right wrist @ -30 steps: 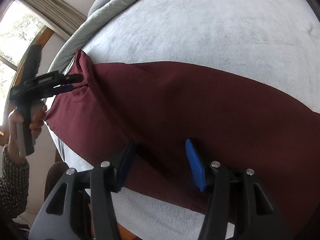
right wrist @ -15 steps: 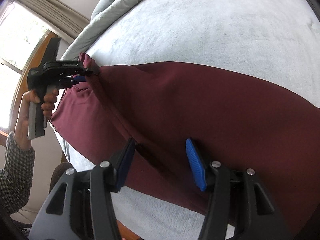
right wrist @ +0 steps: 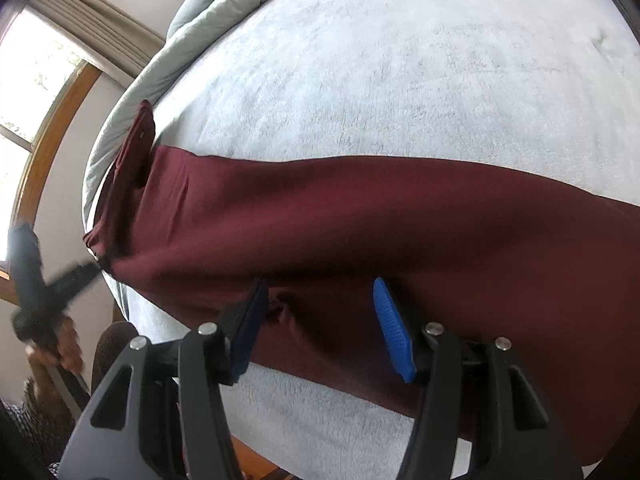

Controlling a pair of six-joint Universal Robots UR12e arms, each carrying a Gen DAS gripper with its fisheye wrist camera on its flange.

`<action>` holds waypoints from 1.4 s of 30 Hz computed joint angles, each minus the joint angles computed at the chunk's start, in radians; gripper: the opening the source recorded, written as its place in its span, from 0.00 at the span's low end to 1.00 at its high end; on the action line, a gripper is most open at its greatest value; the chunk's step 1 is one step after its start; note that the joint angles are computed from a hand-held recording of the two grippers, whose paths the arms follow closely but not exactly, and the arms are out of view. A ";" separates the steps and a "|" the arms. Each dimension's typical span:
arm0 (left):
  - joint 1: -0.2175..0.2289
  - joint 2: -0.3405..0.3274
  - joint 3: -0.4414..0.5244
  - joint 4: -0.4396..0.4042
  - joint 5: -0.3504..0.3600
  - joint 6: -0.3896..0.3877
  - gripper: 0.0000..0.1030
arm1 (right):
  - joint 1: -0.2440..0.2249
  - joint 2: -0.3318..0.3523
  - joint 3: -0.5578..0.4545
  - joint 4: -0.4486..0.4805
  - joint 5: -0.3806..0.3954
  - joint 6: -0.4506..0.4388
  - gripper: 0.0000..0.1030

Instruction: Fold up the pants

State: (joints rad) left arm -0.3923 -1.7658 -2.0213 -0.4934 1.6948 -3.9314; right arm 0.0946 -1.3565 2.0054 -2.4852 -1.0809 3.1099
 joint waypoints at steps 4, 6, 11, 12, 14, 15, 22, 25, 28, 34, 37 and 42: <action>-0.005 -0.013 -0.009 -0.001 0.003 0.018 0.17 | 0.023 -0.006 -0.011 0.016 -0.058 -0.006 0.56; 0.005 -0.007 -0.005 0.009 -0.020 0.020 0.17 | 0.019 -0.021 -0.001 0.004 -0.039 -0.018 0.62; 0.055 0.013 -0.029 0.035 -0.091 0.014 0.27 | -0.045 -0.091 0.066 -0.016 -0.046 0.064 0.65; 0.060 0.015 -0.036 0.041 -0.101 0.012 0.28 | -0.074 -0.116 0.089 -0.026 -0.053 0.096 0.65; 0.072 0.018 -0.056 0.072 -0.127 -0.007 0.28 | -0.125 -0.154 0.121 -0.029 -0.056 0.136 0.65; 0.079 0.016 -0.065 0.089 -0.134 -0.009 0.28 | -0.144 -0.169 0.132 -0.028 -0.066 0.150 0.66; 0.089 0.003 -0.073 0.133 -0.170 -0.065 0.29 | -0.308 -0.242 0.233 -0.016 0.063 0.250 0.65; 0.079 -0.002 -0.051 0.109 -0.166 -0.072 0.29 | -0.309 -0.236 0.235 -0.003 -0.005 0.253 0.65; 0.073 -0.008 -0.033 0.084 -0.154 -0.061 0.36 | -0.314 -0.214 0.228 0.066 0.046 0.210 0.65; 0.065 -0.022 -0.011 0.055 -0.147 -0.075 0.40 | -0.307 -0.213 0.228 0.053 0.045 0.140 0.25; 0.061 -0.025 -0.006 0.055 -0.142 -0.075 0.40 | -0.295 -0.234 0.210 0.007 0.015 0.107 0.22; 0.055 -0.029 -0.012 0.085 -0.181 -0.057 0.39 | -0.274 -0.257 0.175 -0.056 -0.108 0.046 0.22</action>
